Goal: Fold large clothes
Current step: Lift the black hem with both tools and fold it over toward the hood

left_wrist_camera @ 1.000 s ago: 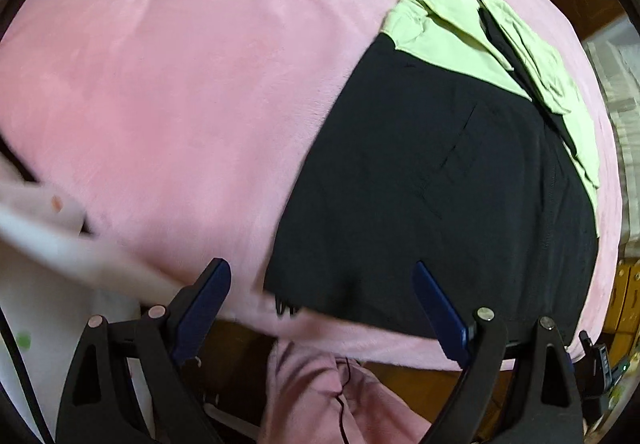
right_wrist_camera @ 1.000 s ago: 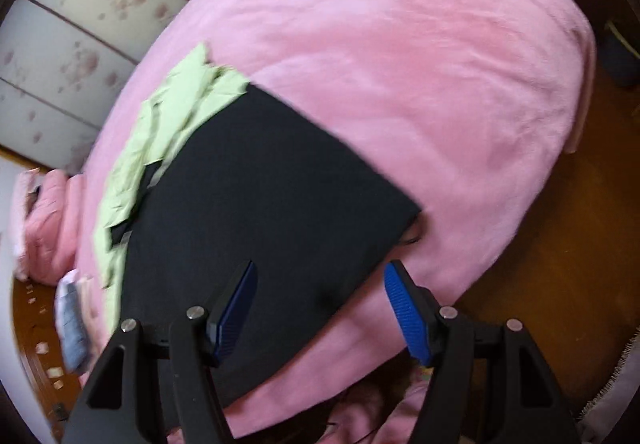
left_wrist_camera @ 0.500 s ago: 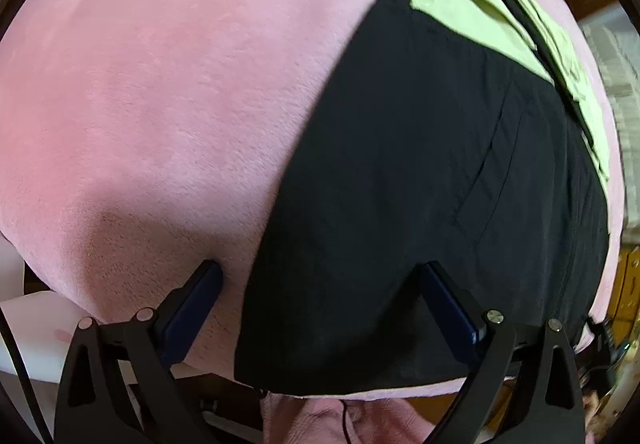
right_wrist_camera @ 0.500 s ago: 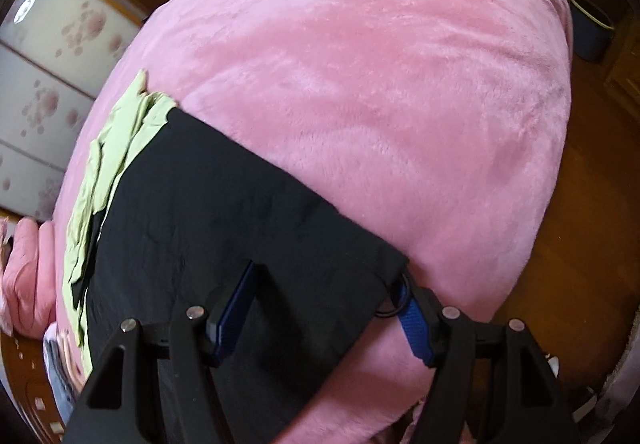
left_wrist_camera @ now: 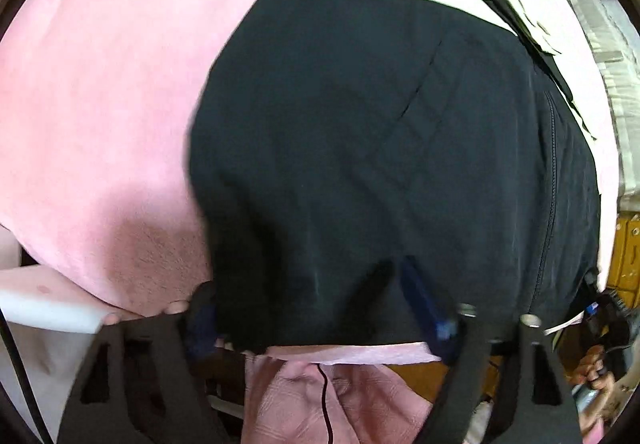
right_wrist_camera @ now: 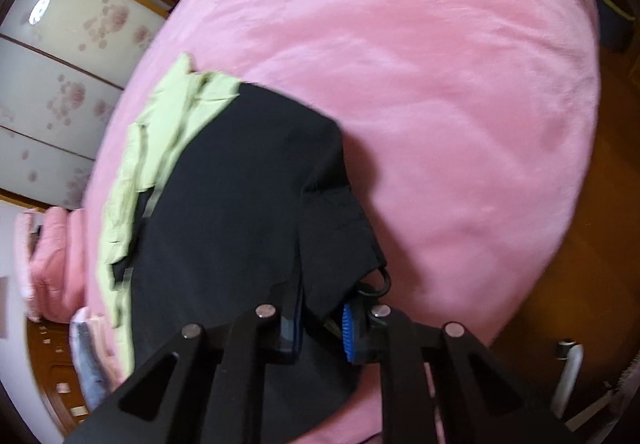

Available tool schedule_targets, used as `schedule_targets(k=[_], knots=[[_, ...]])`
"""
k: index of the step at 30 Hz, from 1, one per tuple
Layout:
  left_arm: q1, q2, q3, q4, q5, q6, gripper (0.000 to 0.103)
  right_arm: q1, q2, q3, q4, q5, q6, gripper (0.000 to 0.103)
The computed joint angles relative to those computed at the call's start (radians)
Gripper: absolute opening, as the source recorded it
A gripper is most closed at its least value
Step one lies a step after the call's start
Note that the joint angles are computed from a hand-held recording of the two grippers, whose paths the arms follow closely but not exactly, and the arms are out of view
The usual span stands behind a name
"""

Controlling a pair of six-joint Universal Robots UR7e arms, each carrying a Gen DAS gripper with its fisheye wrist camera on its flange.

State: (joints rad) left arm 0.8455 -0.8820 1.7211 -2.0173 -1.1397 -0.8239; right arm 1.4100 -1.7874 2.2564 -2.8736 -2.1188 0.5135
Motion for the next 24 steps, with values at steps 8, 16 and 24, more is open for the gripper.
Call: schedule_targets(k=[8, 16, 24], knots=[[0.001, 0.024, -0.106, 0.038, -0.031, -0.024, 0.013, 0.109, 0.141, -0.116, -0.027, 0.078, -0.005, 0.012], [-0.008, 0.06, -0.286, -0.04, -0.05, 0.018, 0.01, 0.187, 0.265, -0.243, -0.127, 0.136, 0.014, 0.008], [0.007, 0.191, -0.62, 0.003, 0.087, 0.073, 0.009, 0.224, 0.35, -0.384, -0.339, 0.096, 0.019, 0.007]])
